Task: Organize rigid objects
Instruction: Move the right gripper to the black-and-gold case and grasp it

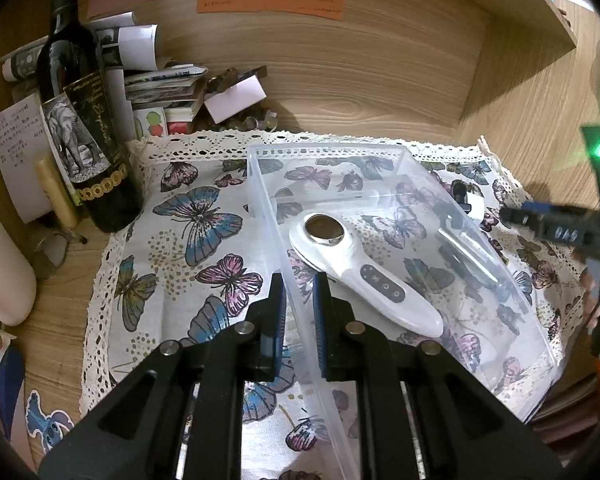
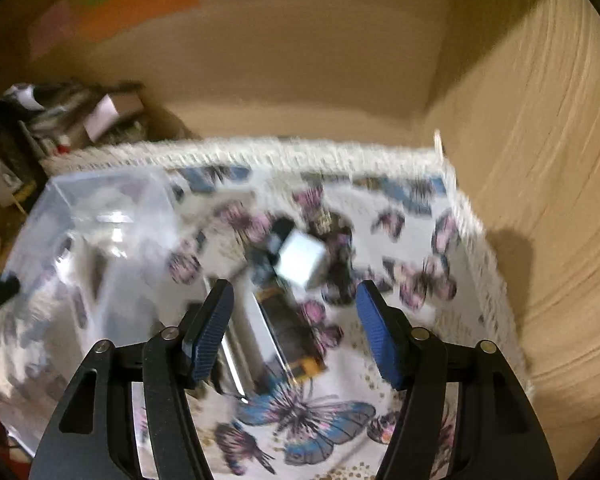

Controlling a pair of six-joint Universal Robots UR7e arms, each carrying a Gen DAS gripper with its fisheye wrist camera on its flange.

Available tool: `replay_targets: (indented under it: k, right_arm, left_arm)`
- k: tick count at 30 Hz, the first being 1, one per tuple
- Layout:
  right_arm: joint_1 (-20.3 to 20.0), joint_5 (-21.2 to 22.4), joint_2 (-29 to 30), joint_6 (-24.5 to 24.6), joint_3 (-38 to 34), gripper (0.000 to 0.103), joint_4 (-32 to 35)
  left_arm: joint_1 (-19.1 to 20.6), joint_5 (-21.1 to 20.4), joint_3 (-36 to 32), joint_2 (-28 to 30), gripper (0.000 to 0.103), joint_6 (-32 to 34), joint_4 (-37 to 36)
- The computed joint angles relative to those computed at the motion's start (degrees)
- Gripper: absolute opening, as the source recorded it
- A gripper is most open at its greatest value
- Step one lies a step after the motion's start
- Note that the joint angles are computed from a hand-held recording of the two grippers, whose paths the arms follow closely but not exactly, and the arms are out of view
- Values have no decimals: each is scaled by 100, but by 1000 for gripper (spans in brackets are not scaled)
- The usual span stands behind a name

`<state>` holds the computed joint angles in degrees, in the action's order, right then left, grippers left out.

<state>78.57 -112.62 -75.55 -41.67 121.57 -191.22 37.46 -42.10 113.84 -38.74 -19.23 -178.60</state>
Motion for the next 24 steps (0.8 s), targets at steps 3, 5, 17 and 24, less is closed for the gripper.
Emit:
replay_targets:
  k: [3, 5, 17, 24]
  right_arm:
    - [-140, -38, 59, 7, -5, 56, 128]
    - [-204, 4, 82, -1, -3, 56, 266]
    - [-238, -93, 310, -268, -72, 27, 251]
    - [-219, -50, 247, -350, 41, 22, 153]
  left_arm:
    - [3, -8, -7, -3, 13, 1, 21]
    - [4, -8, -14, -3, 13, 2, 42]
    - [-17, 53, -36, 23, 13, 9, 79]
    - [-10, 35, -38, 25, 13, 14, 69]
